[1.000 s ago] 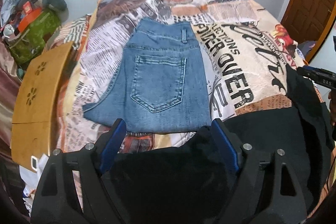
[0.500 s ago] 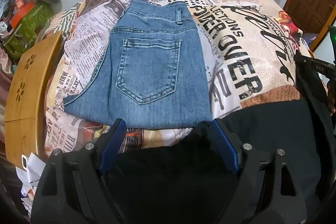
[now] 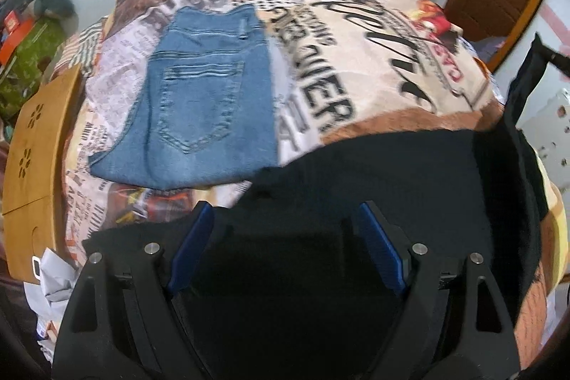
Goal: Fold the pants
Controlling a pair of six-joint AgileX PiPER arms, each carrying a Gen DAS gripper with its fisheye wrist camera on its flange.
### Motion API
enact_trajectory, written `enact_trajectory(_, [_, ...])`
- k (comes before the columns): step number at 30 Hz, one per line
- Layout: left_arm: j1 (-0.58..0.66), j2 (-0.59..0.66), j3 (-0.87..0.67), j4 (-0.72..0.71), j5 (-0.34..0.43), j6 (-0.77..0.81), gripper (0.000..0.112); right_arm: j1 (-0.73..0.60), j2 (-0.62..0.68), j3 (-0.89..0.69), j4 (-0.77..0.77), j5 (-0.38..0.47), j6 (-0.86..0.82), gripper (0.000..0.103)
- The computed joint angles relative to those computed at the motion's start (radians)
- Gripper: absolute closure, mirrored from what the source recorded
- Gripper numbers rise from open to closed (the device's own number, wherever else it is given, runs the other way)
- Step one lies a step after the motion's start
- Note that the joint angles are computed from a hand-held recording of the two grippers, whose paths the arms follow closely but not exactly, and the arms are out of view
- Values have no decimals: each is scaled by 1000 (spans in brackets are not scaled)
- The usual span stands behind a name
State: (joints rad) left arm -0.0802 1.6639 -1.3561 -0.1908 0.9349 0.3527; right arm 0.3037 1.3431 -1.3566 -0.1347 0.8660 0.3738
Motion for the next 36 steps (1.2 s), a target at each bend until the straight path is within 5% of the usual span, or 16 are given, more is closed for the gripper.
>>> enact_trajectory(11, [-166, -81, 120, 42, 1, -48, 29, -83, -313, 103, -5, 161, -23, 94])
enact_trajectory(24, [-211, -130, 186, 89, -44, -137, 24, -317, -588, 524, 210, 213, -138, 94])
enact_trajectory(32, [-224, -172, 241, 116, -103, -152, 24, -177, -643, 636, 105, 237, 44, 89])
enact_trajectory(36, [-211, -180, 245, 94, -99, -127, 24, -80, -636, 608, 23, 302, 154, 74])
